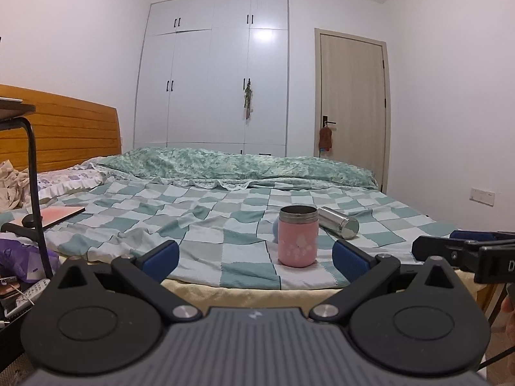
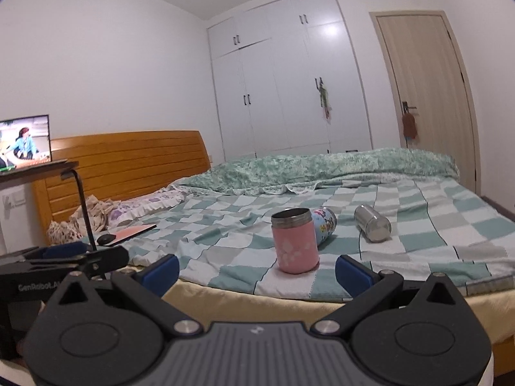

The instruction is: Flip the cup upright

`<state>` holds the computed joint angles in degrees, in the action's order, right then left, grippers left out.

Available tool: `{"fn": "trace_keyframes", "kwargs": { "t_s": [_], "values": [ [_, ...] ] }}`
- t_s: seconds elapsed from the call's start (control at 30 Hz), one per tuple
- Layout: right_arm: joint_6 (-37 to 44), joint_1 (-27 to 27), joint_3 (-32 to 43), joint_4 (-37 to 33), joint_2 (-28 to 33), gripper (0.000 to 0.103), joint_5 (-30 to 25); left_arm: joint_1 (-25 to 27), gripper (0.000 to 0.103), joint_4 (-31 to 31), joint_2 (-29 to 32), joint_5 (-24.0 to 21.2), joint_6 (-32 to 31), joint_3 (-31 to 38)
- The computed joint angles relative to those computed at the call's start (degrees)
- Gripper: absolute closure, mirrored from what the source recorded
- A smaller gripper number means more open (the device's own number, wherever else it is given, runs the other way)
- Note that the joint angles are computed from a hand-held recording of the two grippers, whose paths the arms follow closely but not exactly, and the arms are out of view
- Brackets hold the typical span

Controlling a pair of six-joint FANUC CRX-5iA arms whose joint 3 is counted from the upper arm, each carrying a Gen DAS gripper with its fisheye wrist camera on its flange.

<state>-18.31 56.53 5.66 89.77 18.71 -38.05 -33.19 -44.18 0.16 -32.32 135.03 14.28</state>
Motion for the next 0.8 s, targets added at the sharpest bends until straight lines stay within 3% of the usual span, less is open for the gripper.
{"fn": "trace_keyframes", "kwargs": {
  "t_s": [0.53,0.8],
  "values": [
    [4.75,1.25,2.10,-5.27,1.11,0.000,-1.65,0.98,0.000,2.92,0.92,-0.89,-1.32,0.86],
    [4.56,1.31,2.15,-5.60,1.19,0.000,-2.25,0.40,0.000,1.24,0.90,-0.87,-0.09,0.81]
  ]
}}
